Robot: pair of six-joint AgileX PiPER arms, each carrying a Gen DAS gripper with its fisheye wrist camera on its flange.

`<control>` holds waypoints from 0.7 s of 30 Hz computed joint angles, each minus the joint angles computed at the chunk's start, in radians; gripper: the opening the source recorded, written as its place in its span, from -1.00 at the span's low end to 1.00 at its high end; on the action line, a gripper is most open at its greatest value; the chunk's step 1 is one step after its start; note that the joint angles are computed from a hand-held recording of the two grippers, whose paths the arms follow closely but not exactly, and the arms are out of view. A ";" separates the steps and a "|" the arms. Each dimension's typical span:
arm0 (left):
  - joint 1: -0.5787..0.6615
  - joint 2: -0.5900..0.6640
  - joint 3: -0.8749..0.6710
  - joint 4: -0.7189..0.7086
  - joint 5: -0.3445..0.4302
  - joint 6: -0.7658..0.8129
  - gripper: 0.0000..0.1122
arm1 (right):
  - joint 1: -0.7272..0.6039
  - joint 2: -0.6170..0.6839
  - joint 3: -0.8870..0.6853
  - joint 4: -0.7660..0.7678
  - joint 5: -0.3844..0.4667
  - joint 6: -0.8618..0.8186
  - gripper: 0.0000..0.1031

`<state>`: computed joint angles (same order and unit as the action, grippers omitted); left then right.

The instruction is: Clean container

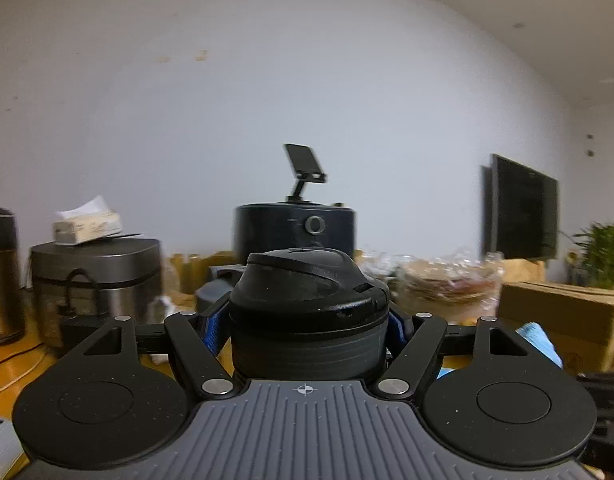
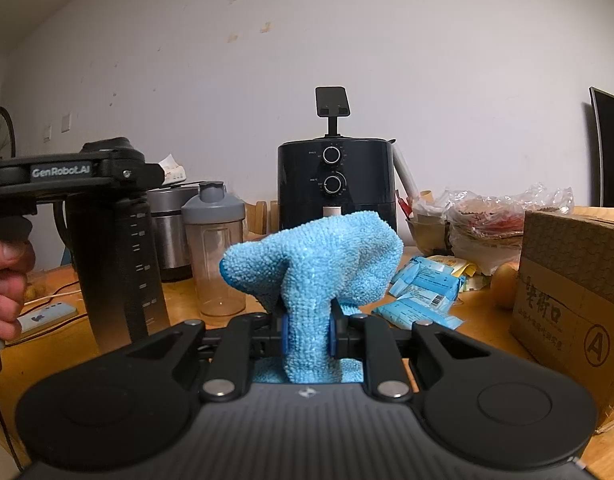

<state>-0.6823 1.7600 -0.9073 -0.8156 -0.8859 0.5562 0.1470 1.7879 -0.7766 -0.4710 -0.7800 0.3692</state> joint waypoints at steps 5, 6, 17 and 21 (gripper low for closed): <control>0.052 -0.016 0.028 0.176 0.067 -0.074 0.26 | 0.002 -0.002 0.005 0.003 -0.002 0.000 -0.71; 0.063 -0.020 0.032 0.205 0.079 -0.093 0.26 | 0.003 -0.002 0.006 0.003 -0.002 0.000 -0.71; 0.201 -0.051 0.082 0.652 0.154 -0.386 0.26 | -0.007 0.000 0.008 -0.021 -0.011 0.022 -0.71; 0.258 -0.054 0.086 0.842 0.165 -0.514 0.26 | -0.011 0.002 0.007 -0.032 -0.013 0.032 -0.71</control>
